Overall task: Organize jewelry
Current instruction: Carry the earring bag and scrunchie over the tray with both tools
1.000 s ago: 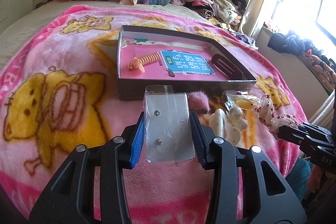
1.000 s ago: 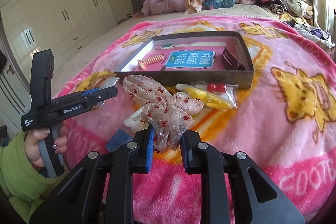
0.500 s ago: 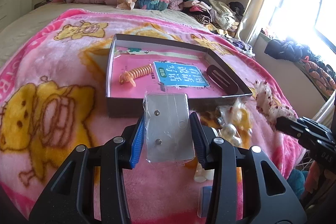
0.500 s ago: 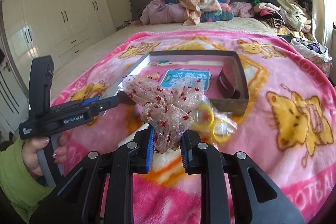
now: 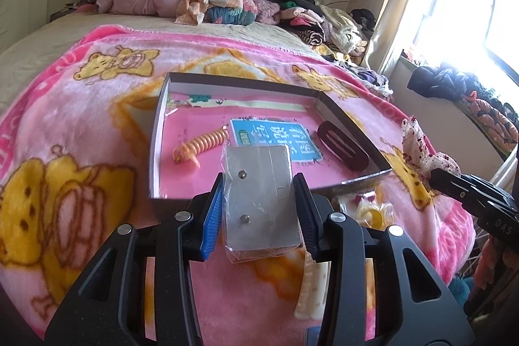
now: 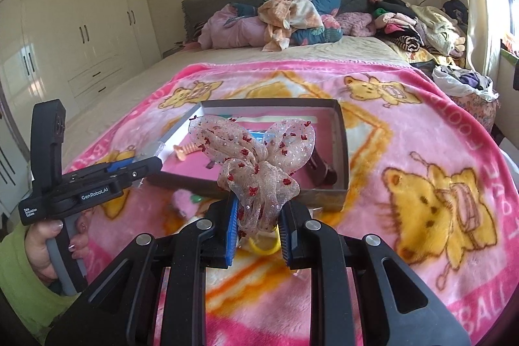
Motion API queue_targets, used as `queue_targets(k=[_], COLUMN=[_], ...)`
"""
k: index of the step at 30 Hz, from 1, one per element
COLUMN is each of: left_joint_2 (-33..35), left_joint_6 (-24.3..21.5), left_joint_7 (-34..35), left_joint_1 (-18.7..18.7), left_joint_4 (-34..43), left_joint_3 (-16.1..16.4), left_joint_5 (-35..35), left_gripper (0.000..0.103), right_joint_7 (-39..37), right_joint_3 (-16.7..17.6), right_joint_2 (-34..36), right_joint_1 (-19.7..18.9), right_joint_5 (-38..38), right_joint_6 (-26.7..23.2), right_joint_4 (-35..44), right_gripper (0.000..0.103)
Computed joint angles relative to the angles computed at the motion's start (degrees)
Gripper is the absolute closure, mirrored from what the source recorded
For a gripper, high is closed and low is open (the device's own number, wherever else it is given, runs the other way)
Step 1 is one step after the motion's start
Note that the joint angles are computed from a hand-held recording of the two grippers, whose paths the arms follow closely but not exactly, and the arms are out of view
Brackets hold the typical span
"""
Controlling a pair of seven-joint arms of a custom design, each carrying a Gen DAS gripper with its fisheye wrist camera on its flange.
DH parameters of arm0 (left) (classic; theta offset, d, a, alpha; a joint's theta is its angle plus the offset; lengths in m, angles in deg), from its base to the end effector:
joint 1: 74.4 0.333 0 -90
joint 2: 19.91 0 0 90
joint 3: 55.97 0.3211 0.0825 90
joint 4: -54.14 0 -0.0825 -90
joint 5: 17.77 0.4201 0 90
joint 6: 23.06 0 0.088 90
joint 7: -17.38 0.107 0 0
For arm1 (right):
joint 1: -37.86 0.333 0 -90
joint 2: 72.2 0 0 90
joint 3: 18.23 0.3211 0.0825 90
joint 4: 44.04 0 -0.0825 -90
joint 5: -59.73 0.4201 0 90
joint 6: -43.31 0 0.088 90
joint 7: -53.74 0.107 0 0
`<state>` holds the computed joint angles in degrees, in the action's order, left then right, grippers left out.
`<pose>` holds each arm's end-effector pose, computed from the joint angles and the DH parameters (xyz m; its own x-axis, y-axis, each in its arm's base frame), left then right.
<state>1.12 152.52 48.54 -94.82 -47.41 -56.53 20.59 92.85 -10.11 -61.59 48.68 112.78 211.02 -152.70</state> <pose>0.6548 -0.3030 0.4380 -0.1071 -0.9594 0.2609 -0.6282 -0.1381 -0.7657 0.6544 0.1656 0.4727 0.4306 -0.8903 -0.1483 -0.5831 -0.1490 -0.7986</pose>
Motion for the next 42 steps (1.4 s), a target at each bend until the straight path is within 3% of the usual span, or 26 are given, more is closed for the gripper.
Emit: queue_targets(k=[21, 42], left_joint_2=[9.28, 15.19], left_joint_6=[-5.39, -10.90], left_joint_7=[9.22, 14.32], left_joint_1=[1.62, 1.50], left_joint_4=[12.96, 20.20], left_joint_3=[-2.46, -3.25], left_joint_5=[-6.69, -11.44], left_gripper=[0.070, 0.070], right_joint_7=[12.43, 23.63], right_joint_3=[-0.40, -2.45], right_joint_2=[10.88, 22.98], right_joint_1=[-1.20, 0.05], right_joint_5=[-14.83, -28.31], right_joint_6=[-1.08, -9.16], right_joint_4=[12.66, 27.72], right_gripper=[0.082, 0.079])
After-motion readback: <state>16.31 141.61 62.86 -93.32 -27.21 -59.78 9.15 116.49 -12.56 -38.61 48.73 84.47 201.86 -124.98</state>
